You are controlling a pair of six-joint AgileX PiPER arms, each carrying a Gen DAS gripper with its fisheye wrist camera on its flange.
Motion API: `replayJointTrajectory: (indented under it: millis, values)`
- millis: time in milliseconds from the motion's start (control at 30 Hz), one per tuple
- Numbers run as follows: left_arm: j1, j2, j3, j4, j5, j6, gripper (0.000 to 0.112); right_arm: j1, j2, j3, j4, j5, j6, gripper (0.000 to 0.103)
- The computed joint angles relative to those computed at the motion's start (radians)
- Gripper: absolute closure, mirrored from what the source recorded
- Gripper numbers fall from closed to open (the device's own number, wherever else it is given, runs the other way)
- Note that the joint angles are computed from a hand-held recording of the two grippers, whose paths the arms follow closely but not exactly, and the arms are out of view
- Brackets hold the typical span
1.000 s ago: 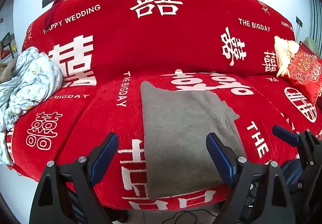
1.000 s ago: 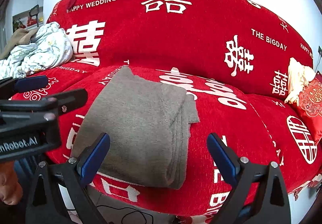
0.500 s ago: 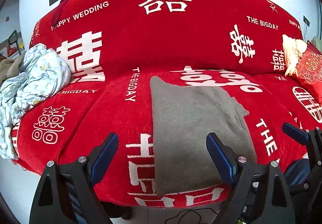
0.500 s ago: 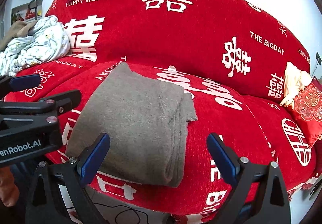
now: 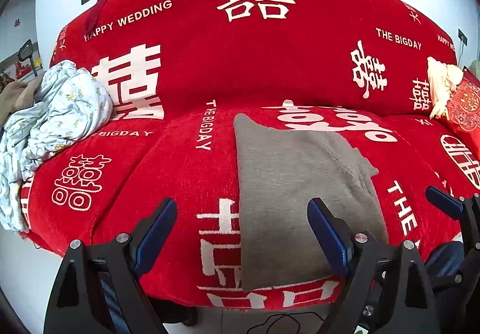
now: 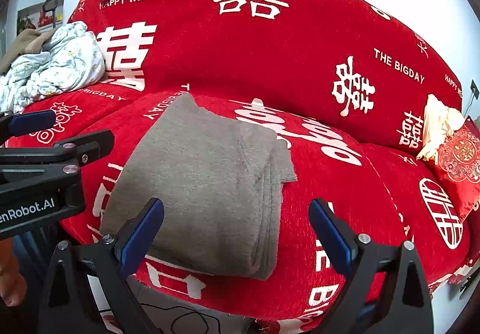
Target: Fold small clothes
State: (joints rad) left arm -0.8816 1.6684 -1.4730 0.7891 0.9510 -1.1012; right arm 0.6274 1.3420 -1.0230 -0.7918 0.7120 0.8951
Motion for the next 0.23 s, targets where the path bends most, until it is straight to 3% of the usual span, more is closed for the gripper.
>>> replayJointTrajectory:
  millis: [233]
  values:
    - [0.002,0.004,0.001,-0.003,-0.001,0.001,0.023,-0.007,0.003,0.002,0.006,-0.01,-0.004,0.005]
